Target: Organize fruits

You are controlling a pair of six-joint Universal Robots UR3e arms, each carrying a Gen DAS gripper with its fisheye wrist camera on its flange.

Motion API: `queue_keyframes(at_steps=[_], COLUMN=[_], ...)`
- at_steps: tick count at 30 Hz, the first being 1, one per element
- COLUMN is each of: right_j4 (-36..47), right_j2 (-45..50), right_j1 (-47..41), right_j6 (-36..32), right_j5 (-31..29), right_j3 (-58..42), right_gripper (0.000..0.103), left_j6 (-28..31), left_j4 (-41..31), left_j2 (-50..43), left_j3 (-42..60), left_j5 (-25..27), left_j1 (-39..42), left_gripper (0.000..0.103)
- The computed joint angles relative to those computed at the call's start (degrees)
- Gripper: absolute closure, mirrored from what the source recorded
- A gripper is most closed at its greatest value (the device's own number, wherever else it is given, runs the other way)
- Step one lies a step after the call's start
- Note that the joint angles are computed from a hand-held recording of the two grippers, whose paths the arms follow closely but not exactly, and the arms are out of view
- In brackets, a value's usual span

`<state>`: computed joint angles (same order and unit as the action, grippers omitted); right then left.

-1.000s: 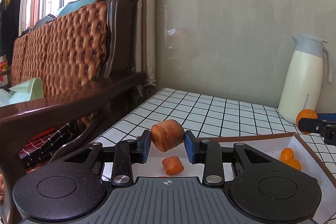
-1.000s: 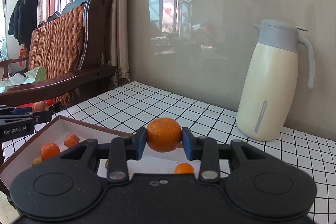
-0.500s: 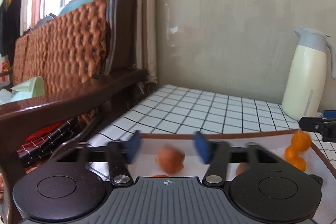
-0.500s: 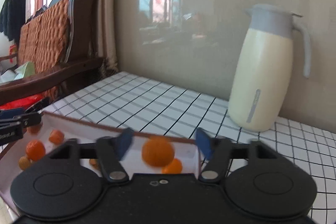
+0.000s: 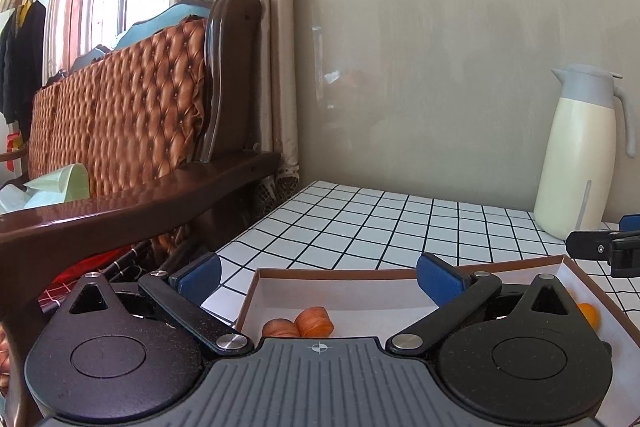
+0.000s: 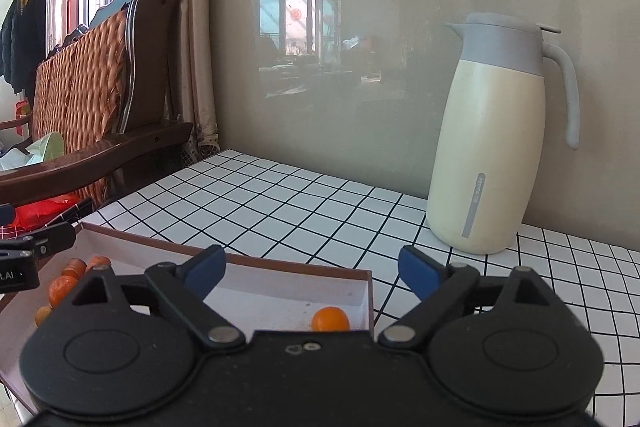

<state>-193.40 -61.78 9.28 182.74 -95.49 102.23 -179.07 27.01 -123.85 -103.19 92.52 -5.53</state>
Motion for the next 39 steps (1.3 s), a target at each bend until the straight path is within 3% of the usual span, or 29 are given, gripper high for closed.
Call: queue_keyframes(at_steps=[6, 15, 23, 30, 34, 39], right_j4=[-0.09, -1.98, -1.71, 0.66, 5.22, 11.89], right_j2=[-0.08, -5.12, -17.14, -34.1, -44.33, -54.34], right_j1=[0.26, 0.52, 1.9, 6.6, 11.68, 21.2], right_j6=[-0.14, -0.41, -0.37, -0.54, 0.73, 4.15], right_j5=[-0.32, -0.71, -1.59, -6.7, -12.38, -21.45], right_j3=[0.33, 5.61, 15.68, 28.61, 34.39, 38.75], right_gripper=[0.006, 0.006, 0.006, 0.006, 0.006, 0.006], left_j6=[-0.03, -0.61, -2.2, -2.77, -3.2, -3.3], left_j4=[0.07, 2.62, 5.02, 3.49, 1.07, 3.08], left_j2=[0.44, 6.17, 17.28, 35.03, 45.96, 53.42], left_j3=[-0.88, -7.74, -21.07, -35.54, -42.93, -48.76], left_j5=[0.02, 0.52, -0.2, -2.15, 0.74, 9.34], left_j1=[0.02, -0.72, -0.35, -2.55, -6.22, -15.84], left_gripper=[0.0, 0.0, 0.0, 0.0, 0.0, 0.0])
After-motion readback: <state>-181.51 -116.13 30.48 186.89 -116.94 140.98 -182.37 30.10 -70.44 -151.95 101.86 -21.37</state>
